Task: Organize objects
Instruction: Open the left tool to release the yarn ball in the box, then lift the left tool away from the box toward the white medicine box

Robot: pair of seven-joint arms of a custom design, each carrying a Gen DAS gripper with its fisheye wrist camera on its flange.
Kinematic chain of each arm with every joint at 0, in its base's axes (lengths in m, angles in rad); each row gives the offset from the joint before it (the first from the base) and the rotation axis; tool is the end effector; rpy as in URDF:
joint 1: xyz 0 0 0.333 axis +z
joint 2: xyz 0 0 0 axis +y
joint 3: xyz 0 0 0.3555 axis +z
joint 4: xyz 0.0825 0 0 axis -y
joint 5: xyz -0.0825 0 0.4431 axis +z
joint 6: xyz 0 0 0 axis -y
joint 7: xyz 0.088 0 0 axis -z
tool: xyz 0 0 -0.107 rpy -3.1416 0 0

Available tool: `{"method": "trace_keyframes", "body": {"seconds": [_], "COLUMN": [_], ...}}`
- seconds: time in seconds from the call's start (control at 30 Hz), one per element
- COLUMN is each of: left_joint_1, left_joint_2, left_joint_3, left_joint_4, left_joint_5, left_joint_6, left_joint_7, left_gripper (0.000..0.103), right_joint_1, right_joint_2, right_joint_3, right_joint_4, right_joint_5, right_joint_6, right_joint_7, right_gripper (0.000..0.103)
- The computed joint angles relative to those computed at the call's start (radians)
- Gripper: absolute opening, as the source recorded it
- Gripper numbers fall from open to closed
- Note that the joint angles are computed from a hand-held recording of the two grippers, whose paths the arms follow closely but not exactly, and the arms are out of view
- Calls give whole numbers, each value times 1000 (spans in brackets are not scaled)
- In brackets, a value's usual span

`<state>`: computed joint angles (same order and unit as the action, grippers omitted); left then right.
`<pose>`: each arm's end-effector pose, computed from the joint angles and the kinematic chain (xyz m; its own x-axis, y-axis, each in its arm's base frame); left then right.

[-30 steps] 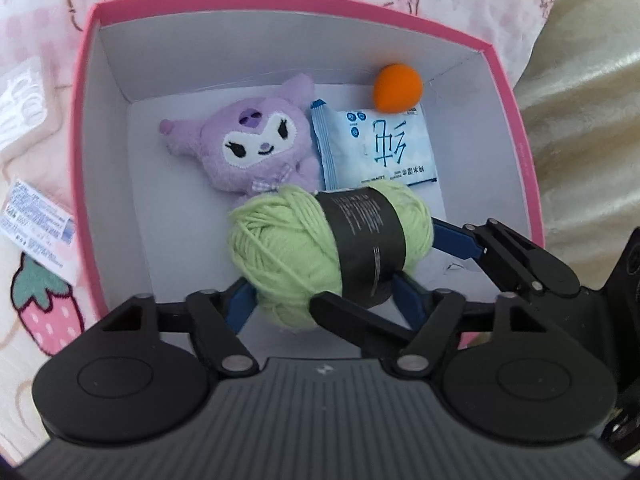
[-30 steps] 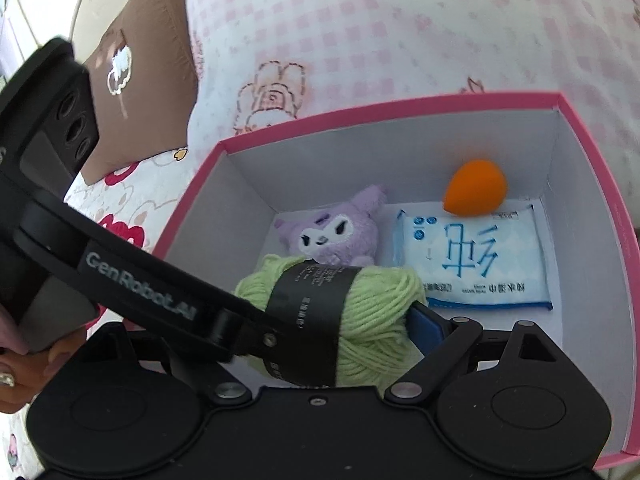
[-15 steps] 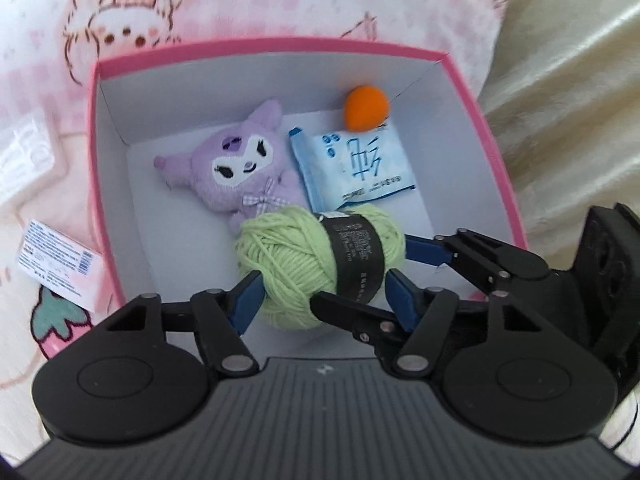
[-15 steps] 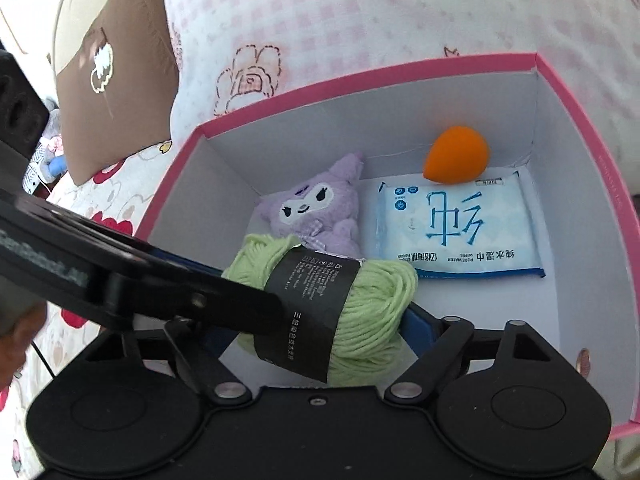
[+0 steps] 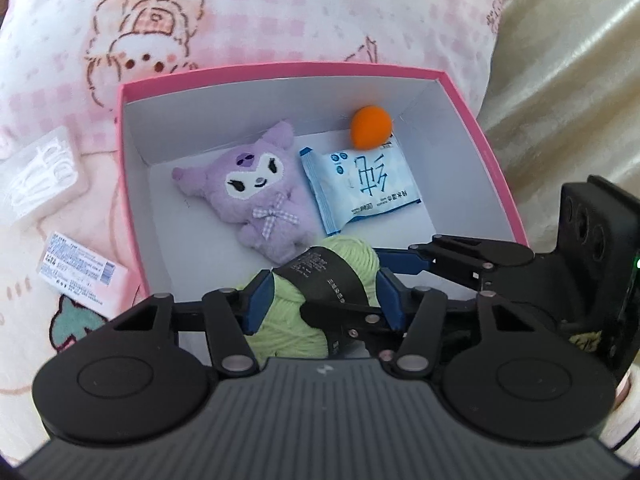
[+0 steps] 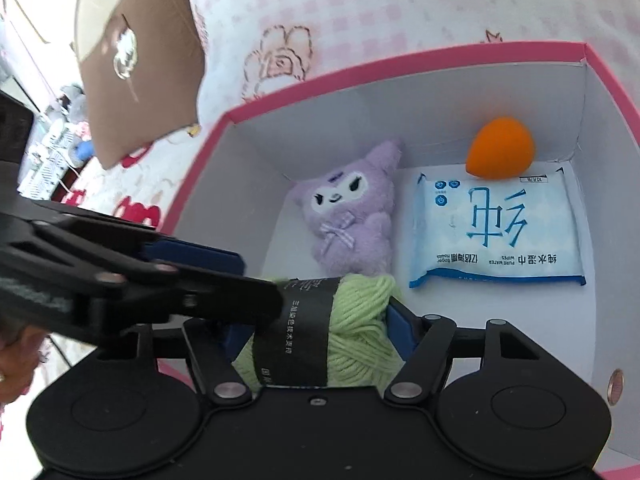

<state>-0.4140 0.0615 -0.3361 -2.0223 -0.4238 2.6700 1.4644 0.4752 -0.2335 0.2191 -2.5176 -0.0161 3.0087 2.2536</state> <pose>0.4948 -0.4392 0.4964 -0.3776 -0.8221 0.4262 -0.8816 0.1784 -0.4369 0.4006 0.3385 0.4456 0.1515 -0.9181 -0.3662 -0.8317 0.0818 -0.5491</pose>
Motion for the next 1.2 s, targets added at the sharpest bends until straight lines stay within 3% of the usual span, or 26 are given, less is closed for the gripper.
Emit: {"method": "trace_keyframes", "body": {"seconds": [0.07,0.13,0.2,0.33,0.5,0.67,0.77,0.87,0.93,1.2], "left_joint_1": [1,-1,-3,-13,-17,-50,-55,-73,-71,-46], "left_joint_2": [-12,-31,-61,-142,-242,-331,-382,-423,-455,-586], "left_joint_3": [3,6,4,14,30,76,76,99,99,92], "left_joint_4": [-11,-28,-56,-113,-172,-229,-264,-288,-307,-377], "left_joint_5": [9,18,-21,53,112,59,74,10,2,66], "left_joint_6": [3,14,35,57,28,-18,-37,-75,-83,-128], "left_joint_7": [-9,-29,4,-66,-140,-97,-88,-107,-126,-210], "left_gripper": [54,54,59,67,81,87,88,88,88,88], "right_joint_1": [-62,-99,-136,-138,-94,-30,-6,8,19,47], "right_joint_2": [-6,-19,-72,-168,-228,-247,-247,-246,-259,-292], "right_joint_3": [65,112,162,221,230,198,201,220,222,242], "right_joint_4": [22,60,54,67,100,129,152,175,172,197], "right_joint_5": [-86,-171,-286,-448,-496,-464,-448,-458,-463,-448], "right_joint_6": [-53,-168,-206,-316,-448,-534,-576,-618,-610,-669], "right_joint_7": [73,173,315,439,494,473,461,463,475,479], "right_gripper": [73,77,77,80,84,84,84,84,84,84]}}
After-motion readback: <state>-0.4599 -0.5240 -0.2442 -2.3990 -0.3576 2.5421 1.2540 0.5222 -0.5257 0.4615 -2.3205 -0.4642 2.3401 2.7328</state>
